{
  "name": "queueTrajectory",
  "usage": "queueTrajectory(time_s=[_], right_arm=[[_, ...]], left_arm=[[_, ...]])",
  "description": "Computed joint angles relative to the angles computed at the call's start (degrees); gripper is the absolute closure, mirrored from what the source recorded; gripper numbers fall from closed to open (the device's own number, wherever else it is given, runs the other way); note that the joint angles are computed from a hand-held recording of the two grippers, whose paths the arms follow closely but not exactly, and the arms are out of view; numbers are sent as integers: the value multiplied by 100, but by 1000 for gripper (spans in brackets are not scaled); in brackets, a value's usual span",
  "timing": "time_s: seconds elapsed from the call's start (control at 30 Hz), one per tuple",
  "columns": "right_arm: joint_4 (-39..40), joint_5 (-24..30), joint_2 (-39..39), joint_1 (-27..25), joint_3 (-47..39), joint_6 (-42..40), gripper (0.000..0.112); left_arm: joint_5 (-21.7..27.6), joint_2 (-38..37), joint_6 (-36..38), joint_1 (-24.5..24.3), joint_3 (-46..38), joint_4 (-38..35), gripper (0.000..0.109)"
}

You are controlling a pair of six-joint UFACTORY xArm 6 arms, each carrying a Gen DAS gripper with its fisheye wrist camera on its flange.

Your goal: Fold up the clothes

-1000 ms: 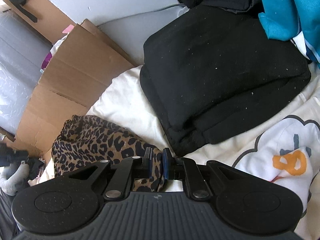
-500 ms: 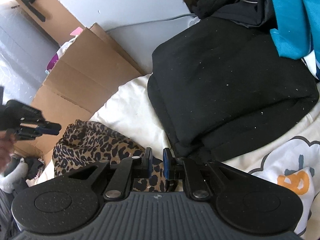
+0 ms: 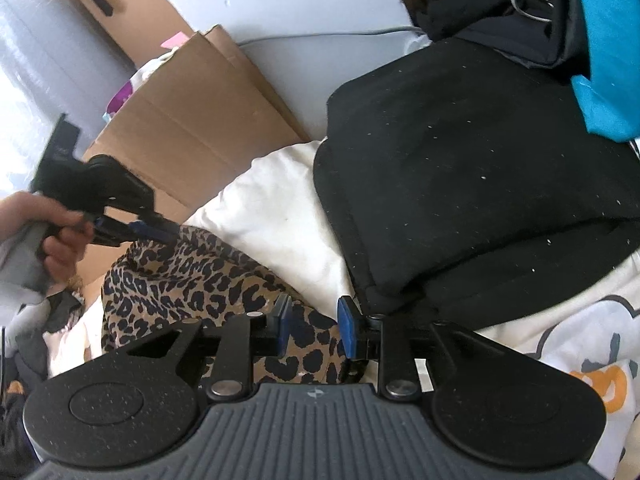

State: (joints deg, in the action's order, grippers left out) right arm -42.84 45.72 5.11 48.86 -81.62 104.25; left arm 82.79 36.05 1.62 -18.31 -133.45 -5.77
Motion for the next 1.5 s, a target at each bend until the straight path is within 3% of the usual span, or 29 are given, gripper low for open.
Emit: queueTrajectory(time_s=[0.17,0.27,0.37,0.47,0.53,0.6,0.8,0.97,1.2,1.5], right_arm=[[113,21,20,6,-1,-205,86],[207,-44,-35,-10,128,-234,76],[247,-57,-92,-4,249,-245,76],[278,-84,-147,8,354,-153,76],[279,-97,-175,22,397,-111,76],[258,-116,-188,34,416,-86,76],[112,-193,-166,21,408,81,76],[205,-307,-90,-24,381,121,76],[524,-437,-27,-94,376,-52,108],[797,-439,-102,-116,474,-358,110]], left_arm=[[54,160,-170,-20,-49,16,91],[-19,208,-169,-63,-21,177,82],[115,357,-225,-74,-184,245,79],[167,364,-375,-92,-156,427,86],[163,340,-512,-91,-122,516,99],[167,318,-629,-56,-130,473,105],[-83,-105,-317,-27,295,343,108],[143,114,-284,18,-344,75,108],[4,198,-245,8,-557,-236,108],[-284,275,-148,41,-236,-535,108]])
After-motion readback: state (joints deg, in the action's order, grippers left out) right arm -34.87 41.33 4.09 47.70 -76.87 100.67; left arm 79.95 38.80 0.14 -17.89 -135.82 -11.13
